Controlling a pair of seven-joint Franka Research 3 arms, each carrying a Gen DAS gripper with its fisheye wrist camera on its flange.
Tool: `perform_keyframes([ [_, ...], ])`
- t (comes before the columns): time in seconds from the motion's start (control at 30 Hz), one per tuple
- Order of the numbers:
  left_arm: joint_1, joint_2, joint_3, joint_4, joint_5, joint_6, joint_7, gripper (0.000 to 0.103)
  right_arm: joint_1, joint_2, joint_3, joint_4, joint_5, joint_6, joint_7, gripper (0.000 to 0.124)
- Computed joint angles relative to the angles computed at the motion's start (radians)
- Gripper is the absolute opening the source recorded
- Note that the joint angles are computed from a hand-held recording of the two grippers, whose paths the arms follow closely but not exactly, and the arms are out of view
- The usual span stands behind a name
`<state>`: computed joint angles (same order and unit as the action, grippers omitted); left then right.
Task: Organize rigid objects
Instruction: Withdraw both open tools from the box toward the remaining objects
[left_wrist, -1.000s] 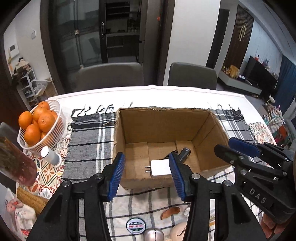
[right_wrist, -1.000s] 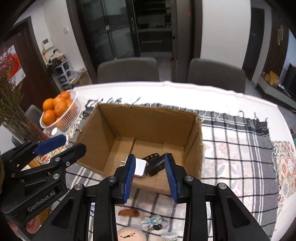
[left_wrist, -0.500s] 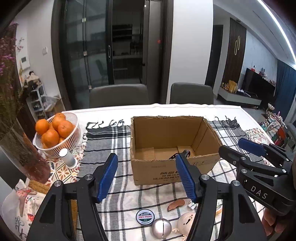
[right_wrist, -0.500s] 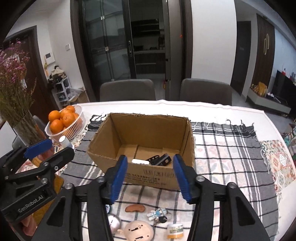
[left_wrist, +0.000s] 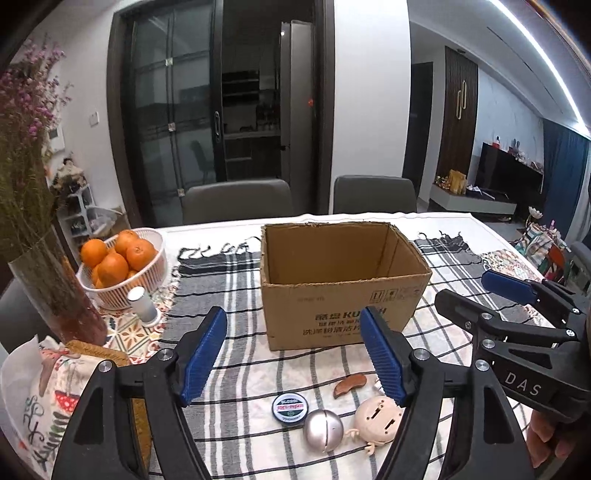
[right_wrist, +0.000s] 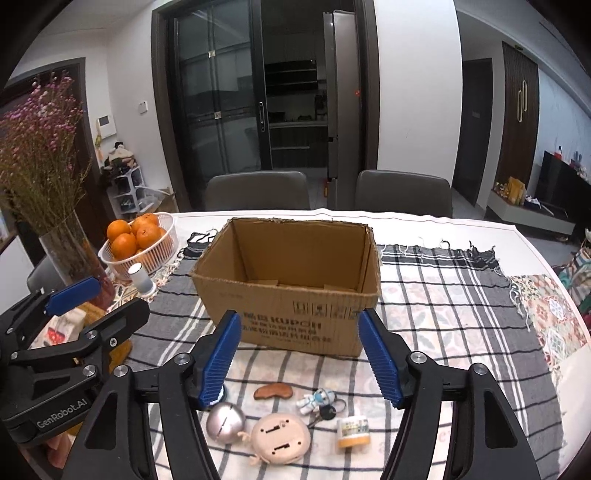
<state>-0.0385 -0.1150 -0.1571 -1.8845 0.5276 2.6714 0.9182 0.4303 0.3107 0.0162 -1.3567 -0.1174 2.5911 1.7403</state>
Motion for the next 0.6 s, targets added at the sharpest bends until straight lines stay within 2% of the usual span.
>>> perform_keyframes([
  [0.23, 0.024, -0.083, -0.022, -0.098, 0.113, 0.041, -0.121, 0.08, -0.008, -0.071, 0.016, -0.123, 0.012, 0.065, -0.021, 0.07],
  [0.6, 0.082, -0.186, -0.073, -0.232, 0.27, 0.096, -0.27, 0.082, -0.013, -0.181, 0.031, -0.343, -0.038, 0.239, 0.015, 0.077],
])
